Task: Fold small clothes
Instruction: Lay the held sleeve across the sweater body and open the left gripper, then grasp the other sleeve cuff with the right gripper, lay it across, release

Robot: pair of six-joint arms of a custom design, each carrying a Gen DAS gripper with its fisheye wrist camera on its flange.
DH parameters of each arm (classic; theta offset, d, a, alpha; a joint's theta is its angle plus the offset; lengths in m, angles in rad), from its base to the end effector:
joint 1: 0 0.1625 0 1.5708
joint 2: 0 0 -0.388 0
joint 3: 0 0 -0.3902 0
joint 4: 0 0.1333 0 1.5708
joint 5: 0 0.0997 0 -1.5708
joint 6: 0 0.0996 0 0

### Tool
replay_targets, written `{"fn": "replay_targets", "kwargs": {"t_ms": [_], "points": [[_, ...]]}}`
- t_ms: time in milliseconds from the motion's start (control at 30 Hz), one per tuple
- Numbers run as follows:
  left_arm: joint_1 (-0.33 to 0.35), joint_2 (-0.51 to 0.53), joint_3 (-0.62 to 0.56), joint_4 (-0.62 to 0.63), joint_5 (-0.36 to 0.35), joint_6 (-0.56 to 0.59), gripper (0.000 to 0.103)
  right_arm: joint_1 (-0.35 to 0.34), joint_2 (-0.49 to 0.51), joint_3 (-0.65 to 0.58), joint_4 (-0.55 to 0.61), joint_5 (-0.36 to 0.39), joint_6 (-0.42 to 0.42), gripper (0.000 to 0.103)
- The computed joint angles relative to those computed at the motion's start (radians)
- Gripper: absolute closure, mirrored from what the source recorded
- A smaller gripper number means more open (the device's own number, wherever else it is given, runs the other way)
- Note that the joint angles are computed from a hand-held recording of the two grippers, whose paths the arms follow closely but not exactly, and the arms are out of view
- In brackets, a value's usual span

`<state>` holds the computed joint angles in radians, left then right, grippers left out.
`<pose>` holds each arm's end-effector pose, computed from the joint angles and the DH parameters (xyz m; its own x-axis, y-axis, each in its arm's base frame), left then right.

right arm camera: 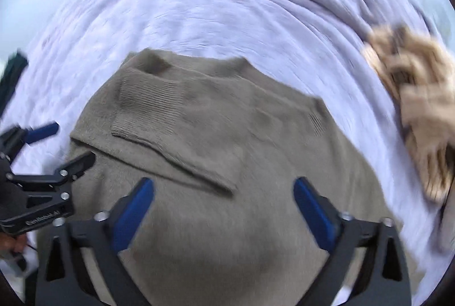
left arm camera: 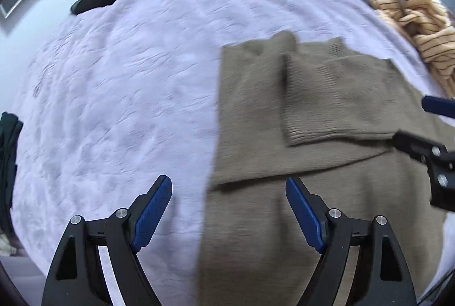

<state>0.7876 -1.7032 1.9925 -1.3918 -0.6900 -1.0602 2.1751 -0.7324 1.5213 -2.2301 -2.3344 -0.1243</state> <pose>-0.1214 -0.4197 0.3342 -0.6497 -0.2117 -0.7301 0.1284 0.9161 -0.3798 0.4241 -0.5008 0.0608 -0.4696 -0.5814 0.6644 -0.6265 0.7497 0.2133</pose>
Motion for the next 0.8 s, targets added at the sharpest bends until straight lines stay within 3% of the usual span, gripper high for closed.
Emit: {"fn": "replay_targets", "kwargs": {"t_ms": [33, 167, 300, 367, 400, 567, 667, 800], "points": [[0.010, -0.002, 0.004, 0.013, 0.000, -0.006, 0.021, 0.007, 0.031, -0.013, -0.013, -0.020, -0.045, 0.034], [0.032, 0.007, 0.025, 0.009, 0.002, -0.001, 0.020, 0.019, 0.110, -0.026, -0.077, -0.053, -0.207, 0.034], [0.045, 0.007, 0.027, -0.002, 0.015, -0.038, 0.021, 0.030, 0.190, -0.029, -0.214, -0.150, -0.355, 0.034], [0.055, 0.028, 0.017, -0.011, 0.024, -0.063, 0.020, 0.023, 0.208, -0.044, -0.220, -0.160, -0.342, 0.072], [0.057, 0.029, 0.016, -0.014, 0.022, -0.073, 0.020, 0.016, 0.197, -0.057, -0.174, -0.126, -0.283, 0.093], [0.054, 0.020, 0.019, -0.007, 0.016, -0.098, 0.020, -0.004, 0.080, -0.018, -0.239, -0.112, -0.057, 0.093], [0.053, 0.020, 0.018, 0.000, 0.011, -0.111, 0.020, -0.049, -0.046, 0.046, -0.229, -0.100, 0.153, 0.093], [0.068, 0.019, 0.015, 0.009, 0.020, -0.108, 0.020, -0.161, -0.229, 0.170, -0.130, -0.054, 0.458, 0.093]]}}
